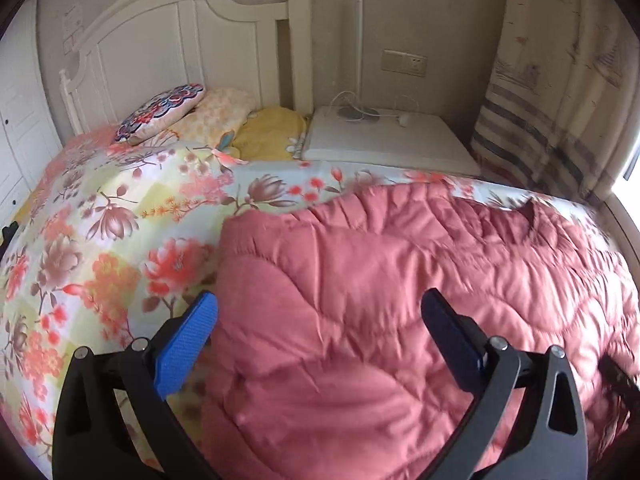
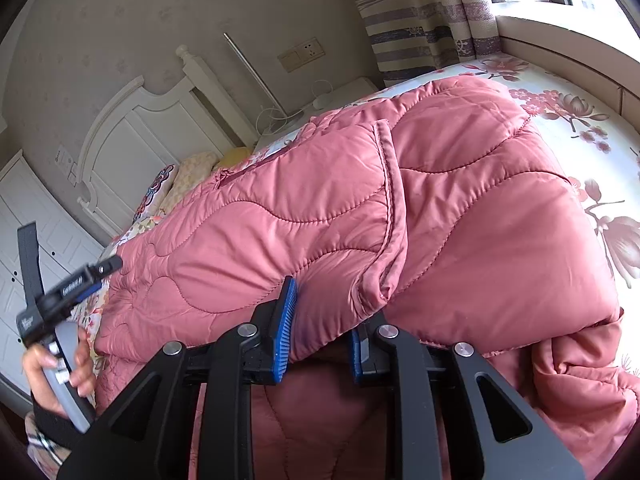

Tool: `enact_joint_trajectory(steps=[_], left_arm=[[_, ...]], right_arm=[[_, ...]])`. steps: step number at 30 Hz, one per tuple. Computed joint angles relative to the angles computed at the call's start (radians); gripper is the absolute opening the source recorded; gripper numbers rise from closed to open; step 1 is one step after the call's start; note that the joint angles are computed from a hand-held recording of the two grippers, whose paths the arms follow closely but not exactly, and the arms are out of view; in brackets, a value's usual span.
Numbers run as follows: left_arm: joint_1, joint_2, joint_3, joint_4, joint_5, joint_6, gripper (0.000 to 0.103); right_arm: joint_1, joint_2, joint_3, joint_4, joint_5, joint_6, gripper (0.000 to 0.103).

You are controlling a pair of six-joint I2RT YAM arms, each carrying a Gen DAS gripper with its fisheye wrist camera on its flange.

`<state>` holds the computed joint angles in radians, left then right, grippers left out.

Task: Fold large clothes

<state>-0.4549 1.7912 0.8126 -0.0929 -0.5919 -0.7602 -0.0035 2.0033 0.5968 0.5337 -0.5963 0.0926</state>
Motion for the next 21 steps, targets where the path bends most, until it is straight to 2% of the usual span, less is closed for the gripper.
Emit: enact_joint_trajectory(steps=[5, 7, 9, 13, 16, 18, 21], left_arm=[[0.087, 0.182, 0.130, -0.049, 0.044, 0.044, 0.101], [0.083, 0.195, 0.121, -0.040, 0.028, 0.042, 0.101], [0.081, 0.157, 0.112, -0.078, 0.030, 0.005, 0.101], [0.055, 0.078, 0.069, -0.042, -0.020, 0.010, 0.101], [0.065, 0.147, 0.151, -0.092, -0.069, 0.066, 0.101], [0.095, 0.221, 0.215, -0.142, -0.033, 0.087, 0.101], [0.139, 0.207, 0.144, -0.027, 0.051, 0.086, 0.101]], right_arm=[[-0.004, 0.005, 0.000, 0.003, -0.011, -0.003, 0.023], [-0.004, 0.006, 0.000, 0.005, -0.022, -0.008, 0.028], [0.000, 0.004, -0.001, 0.006, -0.014, -0.011, 0.028], [-0.004, 0.009, -0.002, 0.009, -0.022, -0.009, 0.028], [-0.003, 0.009, -0.004, 0.012, -0.021, -0.008, 0.028], [-0.004, 0.010, -0.005, 0.013, -0.022, -0.008, 0.028], [-0.006, 0.011, -0.004, 0.014, -0.029, -0.011, 0.030]])
